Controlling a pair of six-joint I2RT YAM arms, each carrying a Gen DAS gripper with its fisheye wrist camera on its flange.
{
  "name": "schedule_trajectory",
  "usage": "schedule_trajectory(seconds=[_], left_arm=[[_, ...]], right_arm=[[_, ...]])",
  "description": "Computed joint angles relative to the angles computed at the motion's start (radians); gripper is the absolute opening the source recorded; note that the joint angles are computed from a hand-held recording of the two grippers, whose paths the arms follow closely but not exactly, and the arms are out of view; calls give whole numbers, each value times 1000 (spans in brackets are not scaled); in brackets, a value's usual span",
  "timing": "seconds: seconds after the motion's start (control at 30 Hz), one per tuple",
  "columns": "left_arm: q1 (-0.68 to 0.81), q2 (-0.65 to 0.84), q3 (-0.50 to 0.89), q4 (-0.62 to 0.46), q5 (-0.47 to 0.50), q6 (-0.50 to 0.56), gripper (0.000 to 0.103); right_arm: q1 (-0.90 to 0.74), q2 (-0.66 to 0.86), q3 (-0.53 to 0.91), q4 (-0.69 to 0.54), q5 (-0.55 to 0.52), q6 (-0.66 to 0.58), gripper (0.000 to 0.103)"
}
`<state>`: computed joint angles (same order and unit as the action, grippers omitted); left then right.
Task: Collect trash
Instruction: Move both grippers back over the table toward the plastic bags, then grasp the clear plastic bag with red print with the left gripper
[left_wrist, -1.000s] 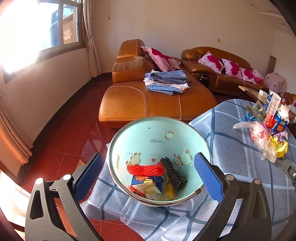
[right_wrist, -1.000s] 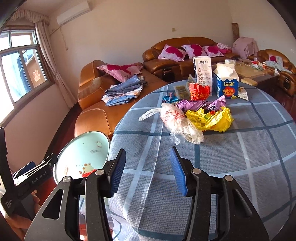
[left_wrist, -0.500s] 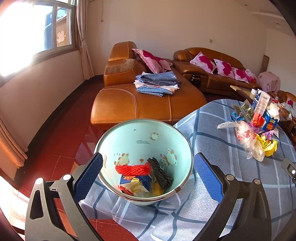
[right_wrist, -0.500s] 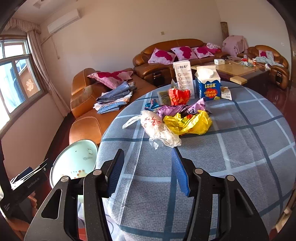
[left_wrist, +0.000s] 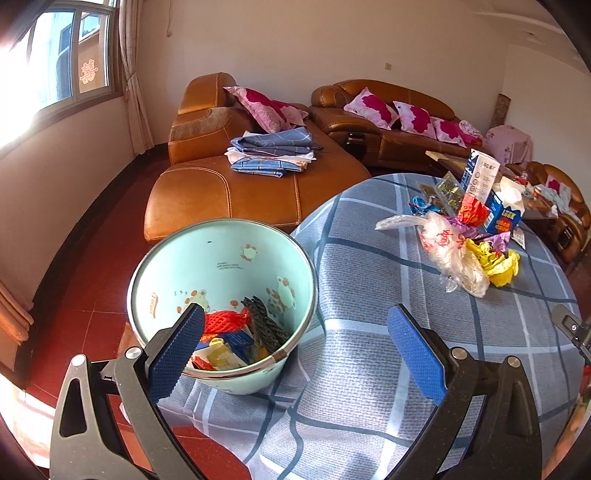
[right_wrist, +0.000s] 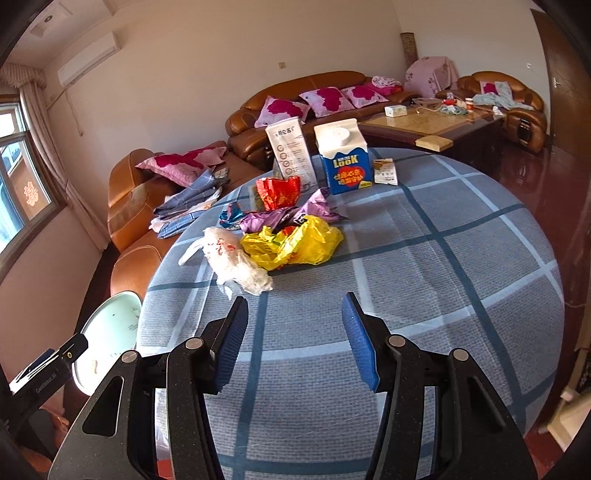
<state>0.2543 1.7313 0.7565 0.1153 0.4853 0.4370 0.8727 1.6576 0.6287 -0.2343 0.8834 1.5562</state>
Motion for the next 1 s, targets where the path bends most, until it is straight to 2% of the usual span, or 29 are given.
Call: schedule_trajectory(seconds=[0.2, 0.5, 0.67, 0.93, 1.0], left_arm=[[-77, -27, -66, 46, -32, -4, 96], [-204, -21, -87, 88, -82, -51, 95], [-298, 18, -34, 74, -75, -111, 84], [-476, 93, 45, 119, -167, -242, 81], [-509, 127, 89, 98, -180, -274, 79]], right_arm=[[1, -56, -71, -19, 9, 58, 53], [-52, -108, -148, 23, -18, 26, 53], [-71, -140, -195, 42, -23, 33, 53], [-119, -172, -259, 117, -47, -7, 53], [-123, -179, -271, 124, -49, -7, 53]])
